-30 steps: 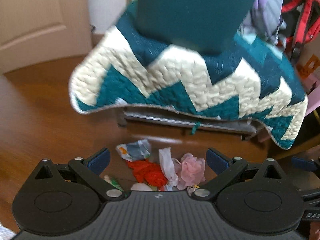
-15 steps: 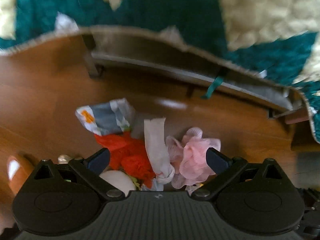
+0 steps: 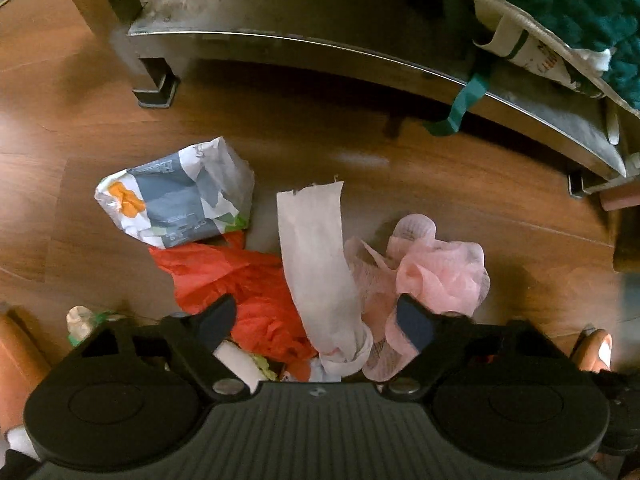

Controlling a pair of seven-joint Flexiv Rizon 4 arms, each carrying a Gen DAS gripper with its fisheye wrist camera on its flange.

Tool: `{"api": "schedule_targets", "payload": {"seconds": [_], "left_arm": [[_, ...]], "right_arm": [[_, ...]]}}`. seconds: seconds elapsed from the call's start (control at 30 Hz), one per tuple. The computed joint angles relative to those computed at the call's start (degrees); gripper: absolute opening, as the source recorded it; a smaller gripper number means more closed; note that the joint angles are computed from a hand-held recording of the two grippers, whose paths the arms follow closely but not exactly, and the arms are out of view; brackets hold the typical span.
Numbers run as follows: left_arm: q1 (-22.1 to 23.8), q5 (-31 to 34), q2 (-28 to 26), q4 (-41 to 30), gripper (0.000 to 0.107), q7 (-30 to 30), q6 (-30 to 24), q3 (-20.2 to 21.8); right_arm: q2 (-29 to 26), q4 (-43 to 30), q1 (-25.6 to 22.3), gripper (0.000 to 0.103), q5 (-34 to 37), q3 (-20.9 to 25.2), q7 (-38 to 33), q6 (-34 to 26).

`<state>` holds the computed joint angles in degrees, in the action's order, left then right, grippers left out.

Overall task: Collect trash
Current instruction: 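Lower the left tool onto the white paper strip while the right tool lowers onto the orange mesh scrubber, then close the left tool on the paper strip while the right tool closes on the scrubber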

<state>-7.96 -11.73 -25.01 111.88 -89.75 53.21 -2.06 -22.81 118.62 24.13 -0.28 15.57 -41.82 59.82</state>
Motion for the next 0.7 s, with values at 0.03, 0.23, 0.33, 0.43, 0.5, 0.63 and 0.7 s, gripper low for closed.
{"api": "schedule_targets", "payload": {"seconds": [0.03, 0.23, 0.33, 0.43, 0.5, 0.63, 0.7], "left_arm": [[0.36, -0.87, -0.26, 0.12, 0.057, 0.47, 0.05, -0.49], [0.66, -2.29, -0.71, 0.73, 0.031, 2.1, 0.15, -1.21], [0.88, -3.41, -0.15, 1.33, 0.013, 2.57, 0.27, -1.41], [0.91, -3.77, 0.34, 1.42, 0.009, 2.08, -0.36, -1.09], [0.75, -3.79, 1.27, 1.46, 0.009, 1.07, -1.39, -0.73], [0.63, -3.96, 4.63, 2.04, 0.008, 0.1, -3.25, -0.53], [0.54, -3.9, 7.03, 2.36, 0.008, 0.44, -4.14, -0.54]], "right_arm": [[-0.06, -0.12, -0.18, 0.047, 0.31, 0.24, -0.41, -0.04], [0.21, -0.95, 0.17, 0.009, -0.52, 0.13, -1.94, -2.92], [0.57, -1.51, 1.27, 0.003, -2.35, -0.58, -1.19, -5.07], [2.02, -1.68, 2.1, 0.003, -4.72, -1.0, -1.07, -7.52], [3.17, -2.43, 2.08, 0.003, -4.88, -0.79, -1.44, -9.28], [6.79, -2.86, 2.22, 0.003, -5.51, -0.56, -1.86, -10.34], [9.13, -3.02, 2.63, 0.003, -6.79, -0.49, -2.22, -11.64]]}}
